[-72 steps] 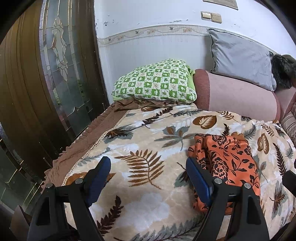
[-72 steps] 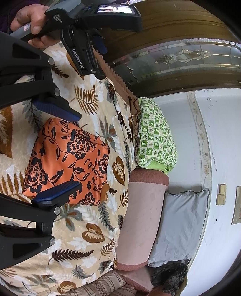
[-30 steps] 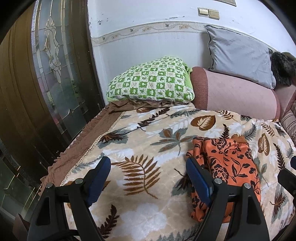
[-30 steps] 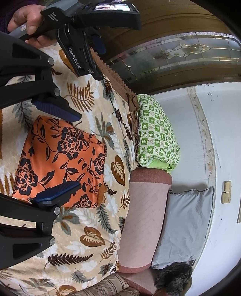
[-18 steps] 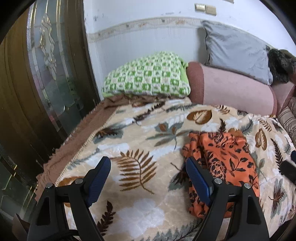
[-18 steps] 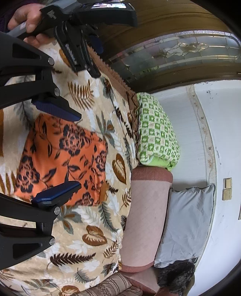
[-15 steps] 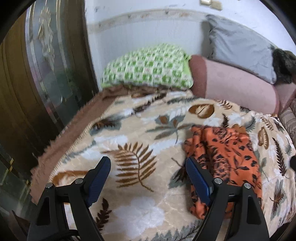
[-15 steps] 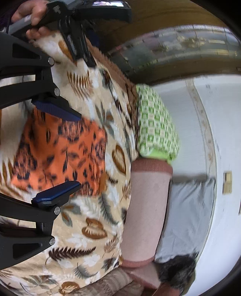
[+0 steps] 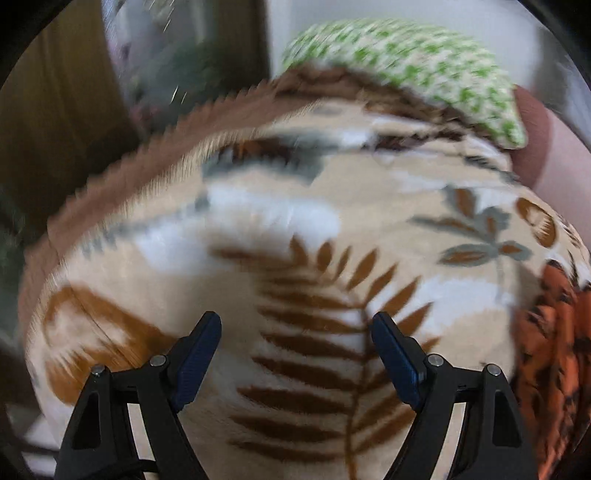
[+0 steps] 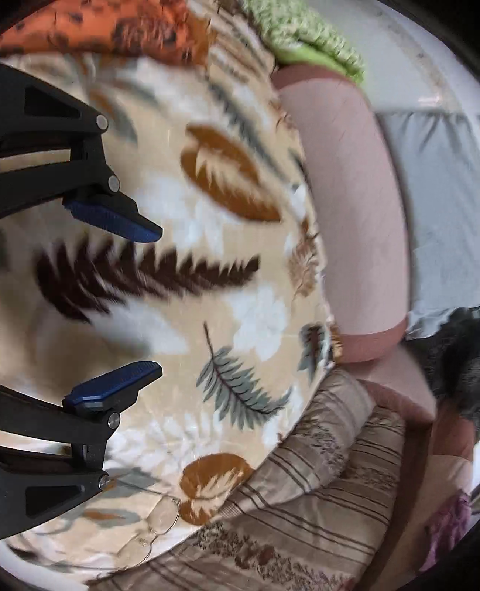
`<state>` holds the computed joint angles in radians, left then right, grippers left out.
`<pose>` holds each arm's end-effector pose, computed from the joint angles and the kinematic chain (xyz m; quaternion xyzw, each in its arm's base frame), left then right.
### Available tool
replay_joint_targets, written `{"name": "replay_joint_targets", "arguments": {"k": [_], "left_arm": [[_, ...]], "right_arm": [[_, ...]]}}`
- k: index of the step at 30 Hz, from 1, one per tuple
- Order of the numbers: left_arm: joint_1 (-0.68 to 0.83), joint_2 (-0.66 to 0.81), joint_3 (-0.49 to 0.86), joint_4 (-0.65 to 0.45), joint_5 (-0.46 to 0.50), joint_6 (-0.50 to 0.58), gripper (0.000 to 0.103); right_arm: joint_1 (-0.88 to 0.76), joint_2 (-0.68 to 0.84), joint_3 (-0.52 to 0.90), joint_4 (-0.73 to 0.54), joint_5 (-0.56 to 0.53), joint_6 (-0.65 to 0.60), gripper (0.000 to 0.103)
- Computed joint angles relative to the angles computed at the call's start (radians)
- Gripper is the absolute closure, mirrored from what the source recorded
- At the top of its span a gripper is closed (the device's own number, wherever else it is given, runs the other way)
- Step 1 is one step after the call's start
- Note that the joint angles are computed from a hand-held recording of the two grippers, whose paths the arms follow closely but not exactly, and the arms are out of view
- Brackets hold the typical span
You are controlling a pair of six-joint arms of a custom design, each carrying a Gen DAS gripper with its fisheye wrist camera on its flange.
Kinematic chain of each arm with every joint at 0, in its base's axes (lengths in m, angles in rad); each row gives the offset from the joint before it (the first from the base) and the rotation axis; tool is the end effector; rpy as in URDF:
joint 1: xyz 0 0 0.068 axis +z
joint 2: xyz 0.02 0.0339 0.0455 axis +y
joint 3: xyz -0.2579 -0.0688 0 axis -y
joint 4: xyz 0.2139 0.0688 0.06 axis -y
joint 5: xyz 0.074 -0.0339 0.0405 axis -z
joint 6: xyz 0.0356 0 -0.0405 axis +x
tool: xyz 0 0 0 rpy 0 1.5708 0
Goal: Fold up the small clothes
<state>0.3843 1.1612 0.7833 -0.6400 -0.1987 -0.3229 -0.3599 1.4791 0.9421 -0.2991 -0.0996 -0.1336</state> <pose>0.1785 0.0798 0.2342 -0.3569 0.8887 0.1037 0.2685 0.2673 -0.0968 0.2313 0.0875 0.9282 -0.0426 0.3592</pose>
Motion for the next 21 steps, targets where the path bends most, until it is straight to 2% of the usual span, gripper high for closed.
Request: {"name": "replay_joint_targets", "arguments": {"k": [2, 5, 6, 8, 10, 21], "left_arm": [[-0.044, -0.050, -0.083, 0.084, -0.071, -0.022, 0.009], [-0.109, -0.014, -0.061, 0.035, -0.188, -0.074, 0.000], [-0.103, -0.012, -0.059, 0.035, -0.178, -0.072, 0.000], [-0.063, -0.036, -0.068, 0.034, -0.121, -0.060, 0.000], [-0.053, -0.051, -0.078, 0.039, -0.105, -0.058, 0.000], [-0.053, -0.023, -0.073, 0.059, -0.109, -0.055, 0.000]], "right_arm": [[0.018, 0.059, -0.007, 0.030, 0.021, -0.034, 0.033], [0.048, 0.117, 0.018, 0.011, 0.053, -0.055, 0.029], [0.052, 0.115, 0.018, 0.008, 0.068, -0.052, 0.026], [0.034, 0.114, 0.012, 0.015, 0.044, -0.053, 0.025], [0.022, 0.100, 0.012, -0.002, 0.018, -0.051, 0.024], [0.029, 0.126, 0.023, 0.008, 0.029, -0.053, 0.023]]}}
